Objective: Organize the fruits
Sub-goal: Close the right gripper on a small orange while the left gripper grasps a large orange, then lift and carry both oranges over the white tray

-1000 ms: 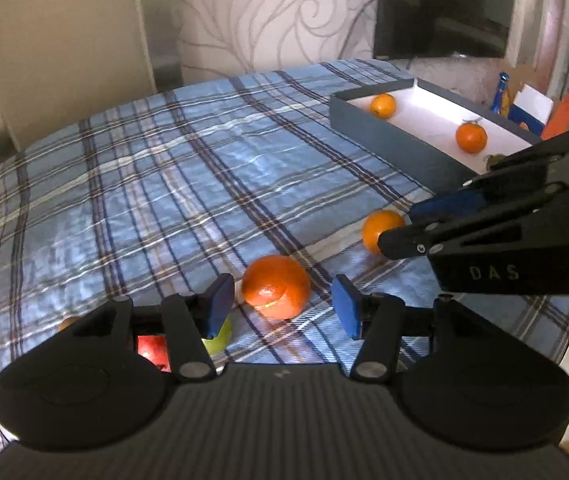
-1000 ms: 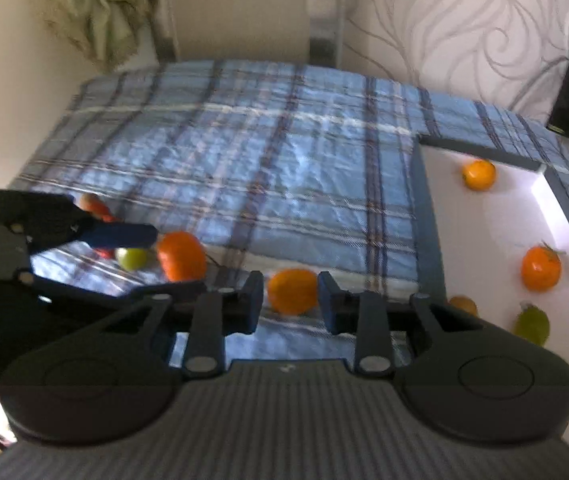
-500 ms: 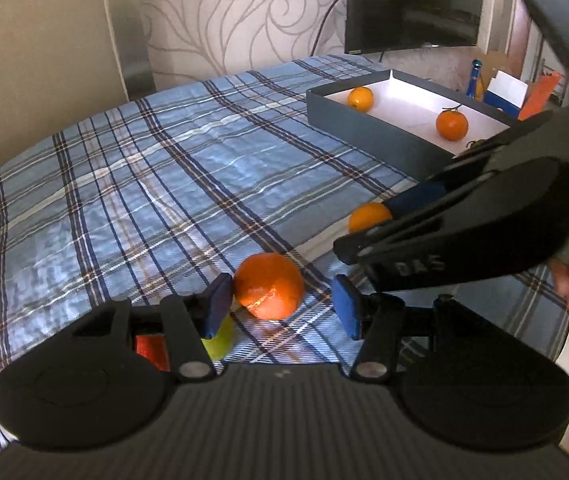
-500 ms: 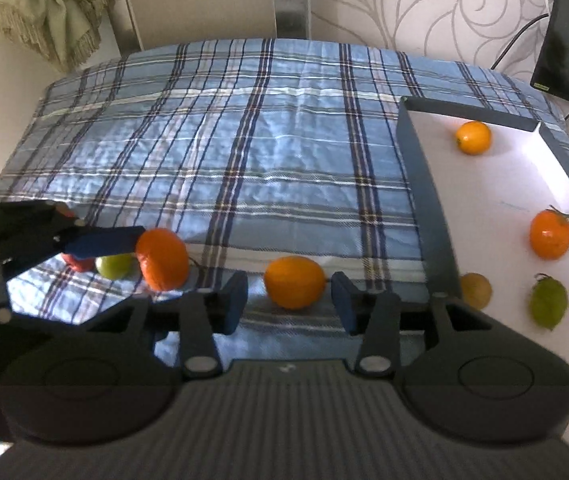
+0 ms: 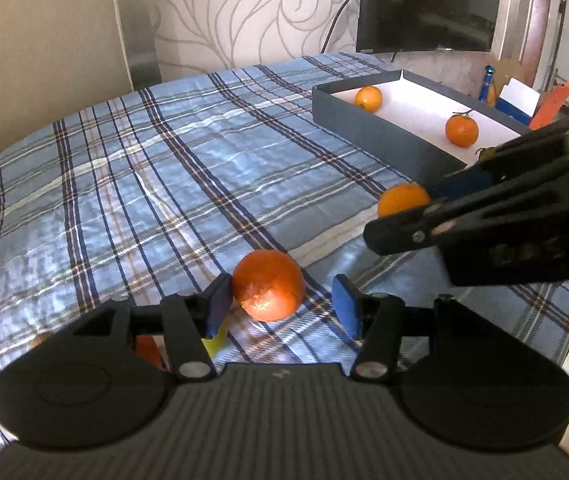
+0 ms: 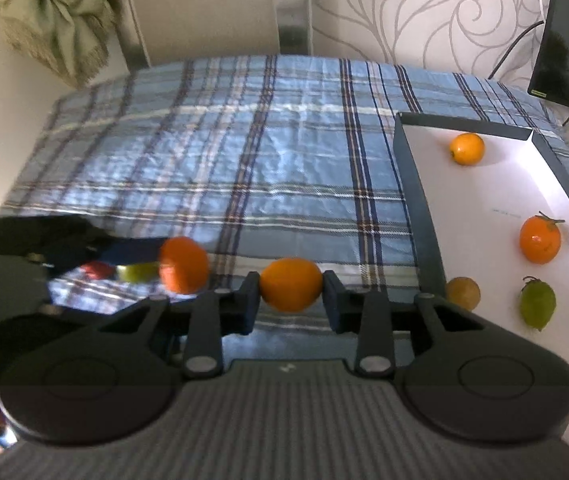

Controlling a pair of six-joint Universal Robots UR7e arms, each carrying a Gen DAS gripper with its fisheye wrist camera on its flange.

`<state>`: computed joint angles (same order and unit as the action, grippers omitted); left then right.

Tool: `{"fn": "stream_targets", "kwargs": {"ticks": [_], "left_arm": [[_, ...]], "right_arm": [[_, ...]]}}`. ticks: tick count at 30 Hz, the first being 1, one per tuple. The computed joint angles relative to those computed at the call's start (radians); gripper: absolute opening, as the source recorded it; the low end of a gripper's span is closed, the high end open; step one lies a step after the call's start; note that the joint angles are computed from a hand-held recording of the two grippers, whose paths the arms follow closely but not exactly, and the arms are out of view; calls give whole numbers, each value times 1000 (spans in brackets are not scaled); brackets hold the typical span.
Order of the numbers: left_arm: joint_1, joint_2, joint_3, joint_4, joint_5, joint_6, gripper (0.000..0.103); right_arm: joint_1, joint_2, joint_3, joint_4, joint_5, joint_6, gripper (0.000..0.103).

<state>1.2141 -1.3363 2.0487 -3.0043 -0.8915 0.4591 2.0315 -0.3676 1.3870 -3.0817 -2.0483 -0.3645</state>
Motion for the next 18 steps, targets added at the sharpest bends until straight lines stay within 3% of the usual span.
{"fn": "stream_targets", "kwargs": {"ticks": [3,7,18], "left_arm": [[-10,-6,13,-2,19,-54,58],[-24,15,14,-29,78,-119,44],[-77,13,38,-24,197,-254,42]], "right_arm": [[-2,-35,36,-9,42,-18,37],[-12,-60,58,-15,91,-58,36],[-36,-96,82,22,184,-138,36]]}}
